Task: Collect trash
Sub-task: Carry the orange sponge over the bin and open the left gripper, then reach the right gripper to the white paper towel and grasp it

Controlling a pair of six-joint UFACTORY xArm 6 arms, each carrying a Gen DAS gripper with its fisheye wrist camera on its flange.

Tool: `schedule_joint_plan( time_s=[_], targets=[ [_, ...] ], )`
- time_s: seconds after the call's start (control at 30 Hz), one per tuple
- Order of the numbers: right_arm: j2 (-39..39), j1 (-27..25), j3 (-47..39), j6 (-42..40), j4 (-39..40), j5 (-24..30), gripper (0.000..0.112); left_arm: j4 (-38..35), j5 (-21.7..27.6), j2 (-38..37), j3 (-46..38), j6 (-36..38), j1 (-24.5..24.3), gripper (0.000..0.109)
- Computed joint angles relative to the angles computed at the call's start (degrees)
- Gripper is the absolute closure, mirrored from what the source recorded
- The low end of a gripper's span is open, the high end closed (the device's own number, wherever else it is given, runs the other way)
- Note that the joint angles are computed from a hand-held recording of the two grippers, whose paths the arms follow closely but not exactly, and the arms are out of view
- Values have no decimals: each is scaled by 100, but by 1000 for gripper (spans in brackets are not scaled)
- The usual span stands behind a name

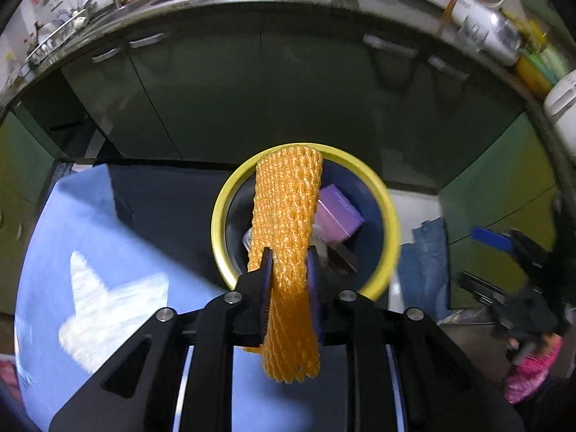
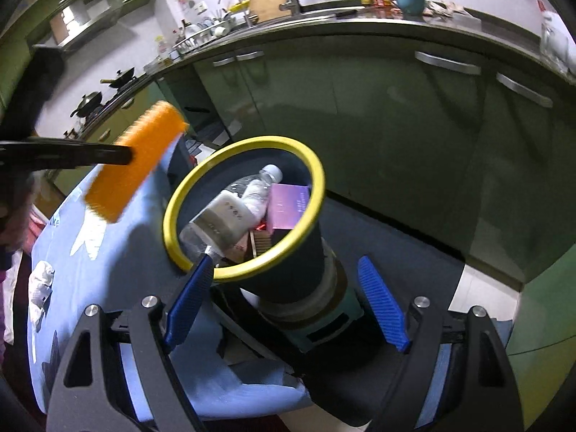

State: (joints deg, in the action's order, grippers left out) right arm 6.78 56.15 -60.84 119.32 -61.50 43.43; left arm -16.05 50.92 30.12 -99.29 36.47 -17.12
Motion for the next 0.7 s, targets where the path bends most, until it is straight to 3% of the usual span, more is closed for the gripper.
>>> schedule_joint_plan(
  time_s=[0.03,0.2,0.33,0.43,0.5,0.57,0.7],
  targets=[
    [-58,-17,74,66,-31,-19,34,153,-22,288,-294,-150,-66,88],
    [-168,-52,229,245,-126,-95,34,691,5,1302,-1334,-479,-301,55],
    [-126,-47,177,234,-159,-150,33,604,14,1439,-1466,-553,-366,53],
    [-96,-31,130,209,-187,-179,33,227,-390,799,-626,-231,-237,52],
    [-66,-23,74,153,-192,-196,33,-327,-682,156,89,155,-78,46],
    [2,-7,-38,43,-169,-196,33,-1100,-1197,-711,1084,669,150,36],
    [184,4,-265,-209,-71,-244,33,-2509,-2514,-2256,2914,1931,506,30]
  ],
)
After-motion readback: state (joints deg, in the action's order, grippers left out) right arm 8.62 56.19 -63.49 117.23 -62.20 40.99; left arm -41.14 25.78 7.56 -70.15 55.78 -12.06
